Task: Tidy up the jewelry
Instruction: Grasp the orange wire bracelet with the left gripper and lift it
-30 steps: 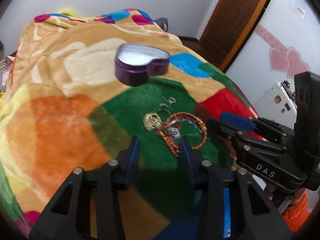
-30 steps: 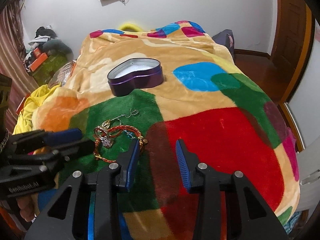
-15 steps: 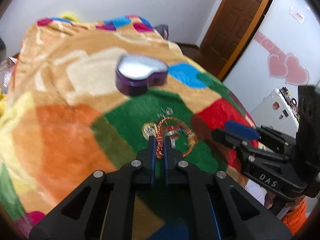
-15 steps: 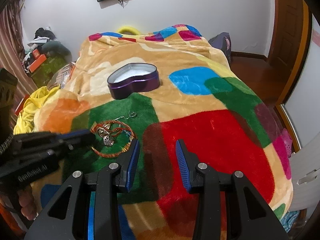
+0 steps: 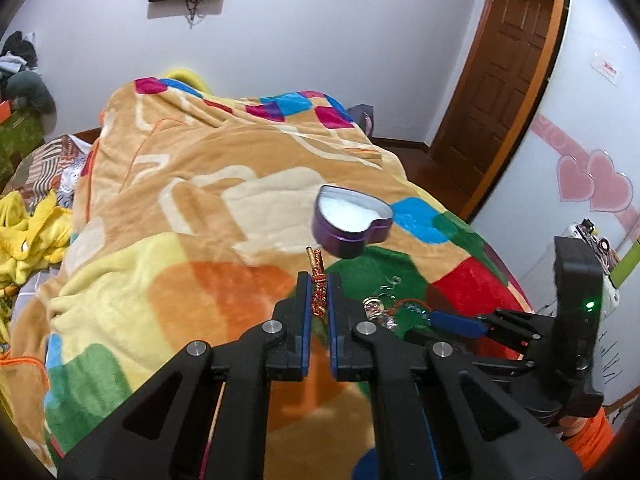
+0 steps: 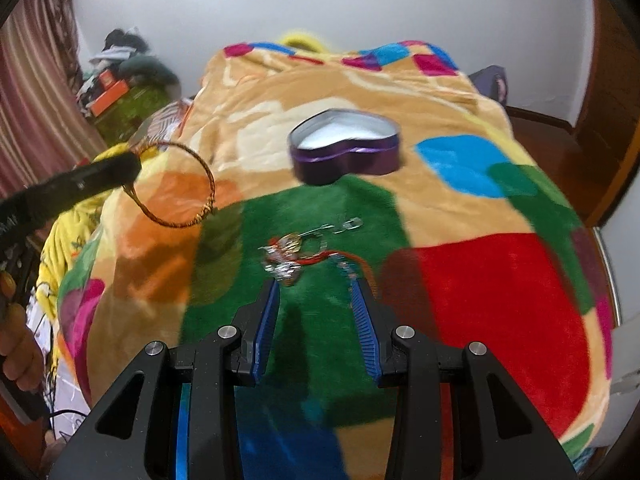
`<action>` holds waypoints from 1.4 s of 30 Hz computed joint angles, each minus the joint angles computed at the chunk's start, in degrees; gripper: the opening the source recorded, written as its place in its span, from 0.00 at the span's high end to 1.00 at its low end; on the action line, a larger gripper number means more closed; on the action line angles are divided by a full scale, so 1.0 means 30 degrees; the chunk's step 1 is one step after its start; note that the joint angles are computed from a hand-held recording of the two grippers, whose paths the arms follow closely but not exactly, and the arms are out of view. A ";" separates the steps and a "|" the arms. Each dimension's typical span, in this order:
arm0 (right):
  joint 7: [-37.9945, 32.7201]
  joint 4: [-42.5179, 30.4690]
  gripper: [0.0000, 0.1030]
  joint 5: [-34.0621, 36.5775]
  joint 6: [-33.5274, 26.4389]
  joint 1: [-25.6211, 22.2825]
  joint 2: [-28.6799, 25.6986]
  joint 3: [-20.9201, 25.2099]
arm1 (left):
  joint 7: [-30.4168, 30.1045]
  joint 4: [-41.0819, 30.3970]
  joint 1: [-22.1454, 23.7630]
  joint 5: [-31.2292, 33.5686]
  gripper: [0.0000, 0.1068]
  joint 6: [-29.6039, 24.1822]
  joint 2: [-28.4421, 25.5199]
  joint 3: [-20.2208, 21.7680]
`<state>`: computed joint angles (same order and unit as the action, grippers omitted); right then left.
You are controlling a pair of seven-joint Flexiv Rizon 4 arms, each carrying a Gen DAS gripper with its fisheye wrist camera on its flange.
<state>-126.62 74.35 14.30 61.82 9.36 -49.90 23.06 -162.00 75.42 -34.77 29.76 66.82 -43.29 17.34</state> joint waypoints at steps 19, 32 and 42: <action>-0.0670 0.0079 0.92 0.0218 0.0761 -0.0259 -0.0005 0.0580 | -0.0349 -0.0464 -0.0194 0.0600 0.95 -0.0129 -0.0049 0.0292; 0.0735 -0.1239 0.82 0.0077 -0.1792 0.0710 -0.0598 -0.0536 | -0.0319 -0.0803 -0.0050 0.0777 0.95 -0.0348 -0.0114 -0.0006; -0.0059 -0.1084 0.86 0.0032 -0.0944 0.0601 -0.0689 -0.0236 | -0.0144 -0.0888 0.0114 0.0701 0.95 -0.0304 -0.0213 -0.0015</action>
<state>-126.80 71.10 14.39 58.99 11.16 -51.97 22.35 -162.43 72.76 -34.43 31.86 65.90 -43.92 17.29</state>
